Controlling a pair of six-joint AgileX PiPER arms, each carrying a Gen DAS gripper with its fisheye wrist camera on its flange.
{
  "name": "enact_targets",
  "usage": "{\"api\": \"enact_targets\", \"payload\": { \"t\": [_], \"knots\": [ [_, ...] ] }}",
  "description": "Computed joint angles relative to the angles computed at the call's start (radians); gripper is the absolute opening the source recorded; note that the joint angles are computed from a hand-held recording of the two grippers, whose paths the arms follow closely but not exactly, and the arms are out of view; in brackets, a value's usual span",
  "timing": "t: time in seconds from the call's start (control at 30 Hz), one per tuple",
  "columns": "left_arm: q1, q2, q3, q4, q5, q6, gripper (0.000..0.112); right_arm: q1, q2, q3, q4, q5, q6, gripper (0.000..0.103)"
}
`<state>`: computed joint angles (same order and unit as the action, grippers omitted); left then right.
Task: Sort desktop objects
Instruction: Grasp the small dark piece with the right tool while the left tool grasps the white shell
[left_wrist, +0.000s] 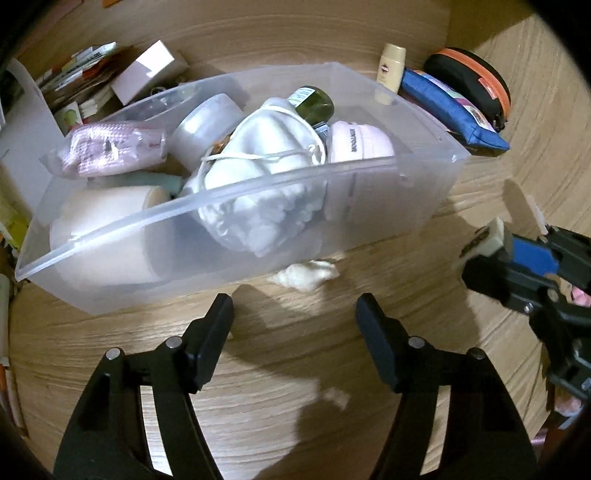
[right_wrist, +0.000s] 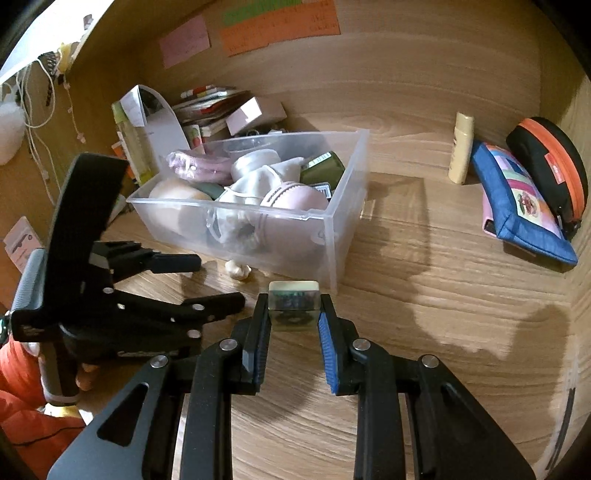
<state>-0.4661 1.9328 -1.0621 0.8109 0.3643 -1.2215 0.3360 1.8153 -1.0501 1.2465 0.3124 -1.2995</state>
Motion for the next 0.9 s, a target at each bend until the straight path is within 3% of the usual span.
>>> {"api": "enact_targets", "payload": {
  "t": [0.4,0.53,0.9],
  "knots": [
    [-0.006,0.009,-0.028,0.01,0.035,-0.087,0.062,-0.039,0.0,0.015,0.109,0.076,-0.139,0.022],
    [-0.006,-0.001,-0.02,0.022,0.035,-0.122,0.038,-0.035,0.0,0.015,0.1,0.074,-0.133,0.022],
    [-0.002,-0.03,0.031,0.077,-0.013,-0.156,0.03,-0.02,-0.003,0.008,0.037,0.044,-0.06,0.022]
  ]
}}
